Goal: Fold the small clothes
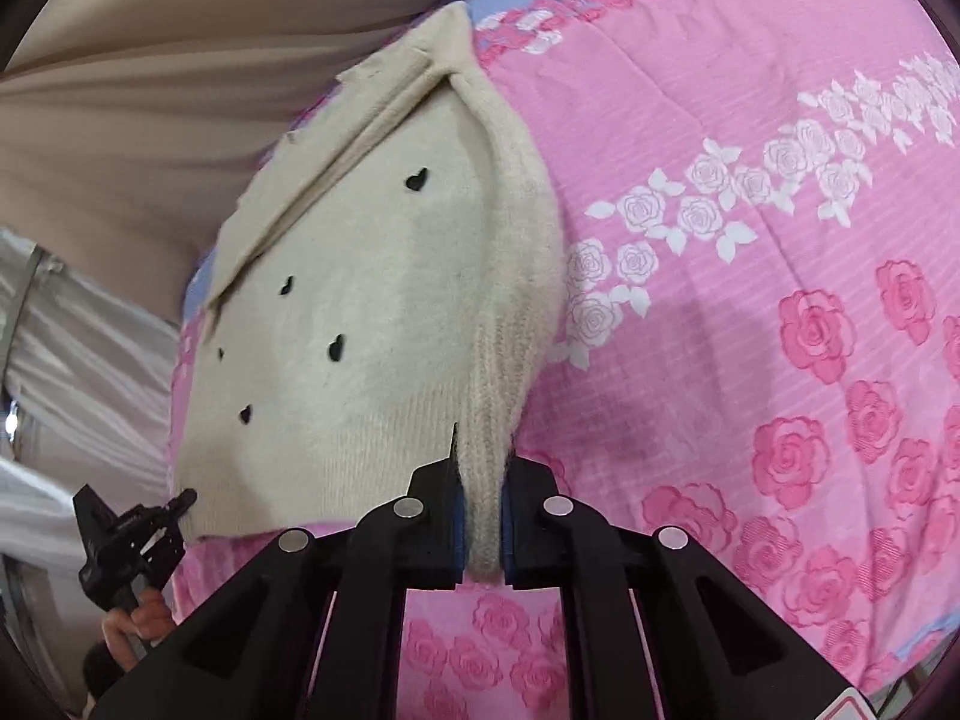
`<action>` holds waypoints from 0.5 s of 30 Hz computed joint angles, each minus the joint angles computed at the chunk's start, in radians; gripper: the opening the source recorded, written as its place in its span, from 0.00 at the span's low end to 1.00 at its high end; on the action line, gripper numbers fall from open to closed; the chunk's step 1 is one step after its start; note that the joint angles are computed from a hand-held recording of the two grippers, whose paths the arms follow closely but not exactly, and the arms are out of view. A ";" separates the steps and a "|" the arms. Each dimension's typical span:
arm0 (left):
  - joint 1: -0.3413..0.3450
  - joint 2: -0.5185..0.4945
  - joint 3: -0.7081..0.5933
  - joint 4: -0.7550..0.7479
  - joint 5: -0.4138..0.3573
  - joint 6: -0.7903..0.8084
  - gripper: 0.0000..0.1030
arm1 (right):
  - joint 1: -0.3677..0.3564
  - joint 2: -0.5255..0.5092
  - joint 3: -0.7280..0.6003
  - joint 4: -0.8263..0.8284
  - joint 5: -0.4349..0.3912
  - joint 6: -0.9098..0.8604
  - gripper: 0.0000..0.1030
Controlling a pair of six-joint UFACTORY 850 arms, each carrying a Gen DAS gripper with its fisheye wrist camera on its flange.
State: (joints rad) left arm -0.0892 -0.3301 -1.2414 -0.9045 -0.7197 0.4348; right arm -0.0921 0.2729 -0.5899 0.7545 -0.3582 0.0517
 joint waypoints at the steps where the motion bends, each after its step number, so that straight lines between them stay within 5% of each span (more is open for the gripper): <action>1: 0.005 0.012 0.005 -0.013 -0.010 0.006 0.09 | -0.011 0.021 0.008 0.001 -0.018 -0.019 0.07; 10: 0.001 0.102 0.088 0.066 0.018 -0.094 0.05 | -0.085 0.027 0.031 0.074 -0.118 -0.231 0.07; 13: -0.018 0.086 0.105 0.086 0.094 -0.136 0.11 | -0.086 -0.065 -0.009 0.104 -0.148 -0.255 0.15; 15: -0.012 0.060 0.106 0.048 0.096 -0.138 0.33 | -0.069 -0.113 -0.034 0.044 -0.137 -0.186 0.24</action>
State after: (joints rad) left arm -0.1010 -0.2698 -1.1351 -0.8567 -0.6235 0.2964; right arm -0.1607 0.1598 -0.6240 0.7982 -0.4948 -0.1342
